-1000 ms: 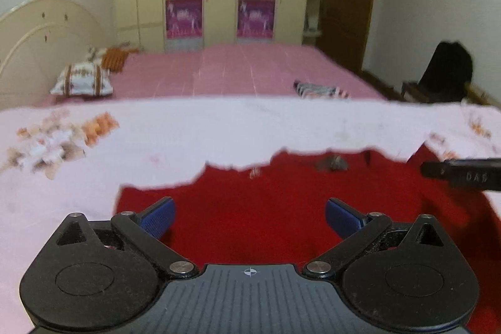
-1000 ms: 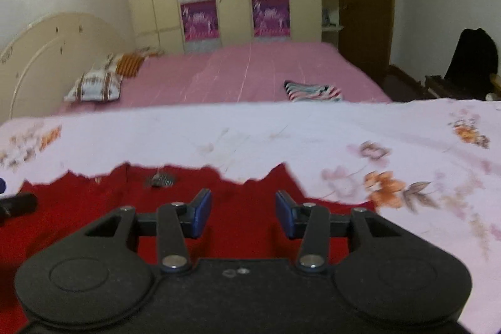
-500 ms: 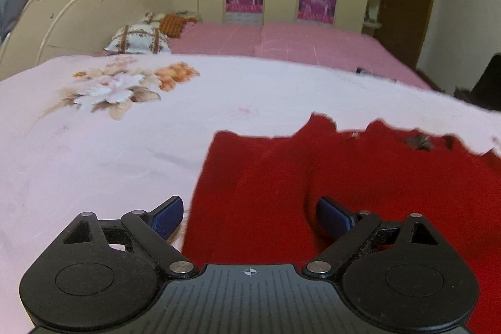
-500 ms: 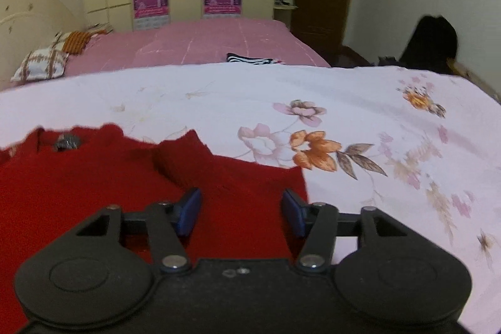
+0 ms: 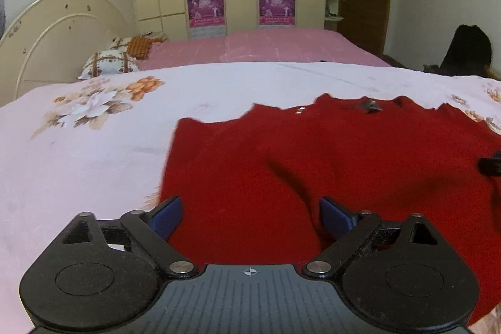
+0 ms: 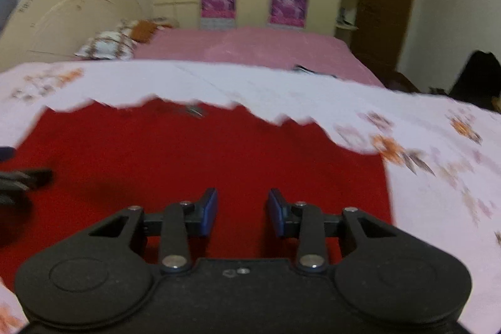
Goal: Fold small clothes
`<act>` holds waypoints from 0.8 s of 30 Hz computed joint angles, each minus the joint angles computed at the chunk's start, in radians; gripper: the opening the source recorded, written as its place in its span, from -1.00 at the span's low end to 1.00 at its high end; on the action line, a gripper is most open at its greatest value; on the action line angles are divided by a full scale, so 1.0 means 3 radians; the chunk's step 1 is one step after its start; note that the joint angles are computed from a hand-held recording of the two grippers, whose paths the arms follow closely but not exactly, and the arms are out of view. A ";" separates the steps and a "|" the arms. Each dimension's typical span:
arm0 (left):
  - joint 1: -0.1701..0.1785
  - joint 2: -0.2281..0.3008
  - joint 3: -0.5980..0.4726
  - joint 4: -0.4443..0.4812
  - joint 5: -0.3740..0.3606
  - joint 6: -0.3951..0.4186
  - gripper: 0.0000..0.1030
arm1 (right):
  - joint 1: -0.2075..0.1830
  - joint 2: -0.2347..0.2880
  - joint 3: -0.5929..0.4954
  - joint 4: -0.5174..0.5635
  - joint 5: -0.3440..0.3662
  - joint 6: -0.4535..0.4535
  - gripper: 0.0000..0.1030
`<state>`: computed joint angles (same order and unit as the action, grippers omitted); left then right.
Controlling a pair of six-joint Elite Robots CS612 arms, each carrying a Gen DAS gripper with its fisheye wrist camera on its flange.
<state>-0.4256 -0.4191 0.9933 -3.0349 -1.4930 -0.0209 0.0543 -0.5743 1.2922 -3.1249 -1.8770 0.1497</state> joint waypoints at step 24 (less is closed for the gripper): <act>0.0047 -0.0286 0.0644 -0.0238 0.0136 0.0001 0.87 | 0.0037 -0.0242 0.0553 -0.0142 -0.0171 0.0131 -0.17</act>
